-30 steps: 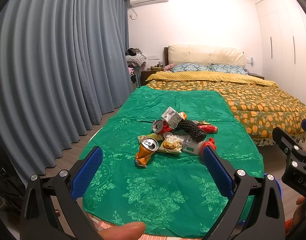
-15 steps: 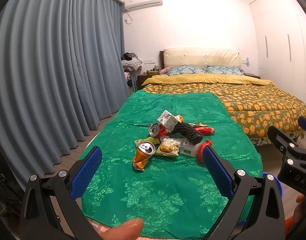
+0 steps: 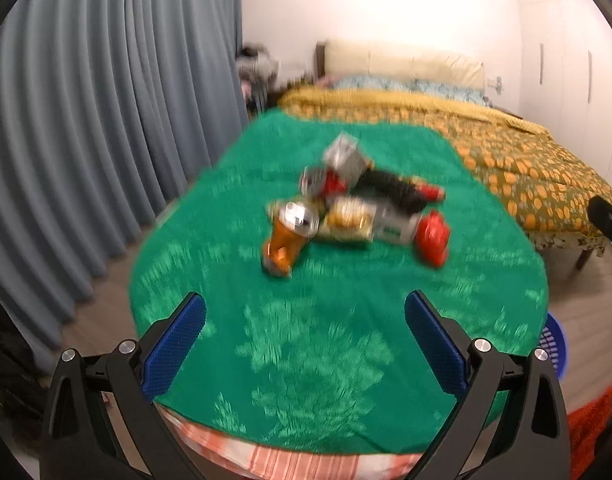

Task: Collect trash
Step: 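Grasp the orange crushed can with left tool while right tool grasps red plastic bag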

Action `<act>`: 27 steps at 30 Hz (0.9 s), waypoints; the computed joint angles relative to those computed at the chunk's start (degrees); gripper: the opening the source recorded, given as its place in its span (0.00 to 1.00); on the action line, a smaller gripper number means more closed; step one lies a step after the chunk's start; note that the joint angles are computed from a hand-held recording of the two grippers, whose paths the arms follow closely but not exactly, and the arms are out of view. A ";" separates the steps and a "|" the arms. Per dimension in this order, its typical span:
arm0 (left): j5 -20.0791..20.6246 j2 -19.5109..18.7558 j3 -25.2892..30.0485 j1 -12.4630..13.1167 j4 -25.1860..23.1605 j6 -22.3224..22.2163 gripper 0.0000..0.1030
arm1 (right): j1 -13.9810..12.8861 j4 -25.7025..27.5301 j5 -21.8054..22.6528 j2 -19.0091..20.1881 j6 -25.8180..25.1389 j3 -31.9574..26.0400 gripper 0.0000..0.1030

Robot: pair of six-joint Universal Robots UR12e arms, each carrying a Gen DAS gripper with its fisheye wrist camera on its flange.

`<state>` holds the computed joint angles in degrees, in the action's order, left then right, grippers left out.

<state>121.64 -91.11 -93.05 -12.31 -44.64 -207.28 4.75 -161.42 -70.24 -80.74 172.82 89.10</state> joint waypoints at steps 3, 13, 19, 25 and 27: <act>-6.60 1.26 -2.75 2.94 0.28 -1.54 0.96 | 0.17 2.06 0.13 1.21 -0.10 -0.50 0.96; -16.57 -2.03 -1.63 9.54 1.77 5.53 0.96 | 1.16 11.57 0.61 4.29 -3.57 -2.71 0.96; -18.66 -5.84 2.24 12.04 -1.84 12.12 0.96 | 2.23 21.74 3.20 7.58 -7.37 -7.97 0.96; -20.76 -8.89 5.09 13.45 -3.25 16.27 0.96 | 5.31 32.30 2.13 15.35 -10.30 -19.72 0.96; -20.63 -9.62 5.84 13.74 -3.71 16.75 0.96 | 6.01 35.72 1.31 17.73 -9.44 -23.22 0.96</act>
<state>101.00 -100.73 -87.21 1.43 -48.36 -190.53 10.76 -125.70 -68.93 -63.02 163.38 65.88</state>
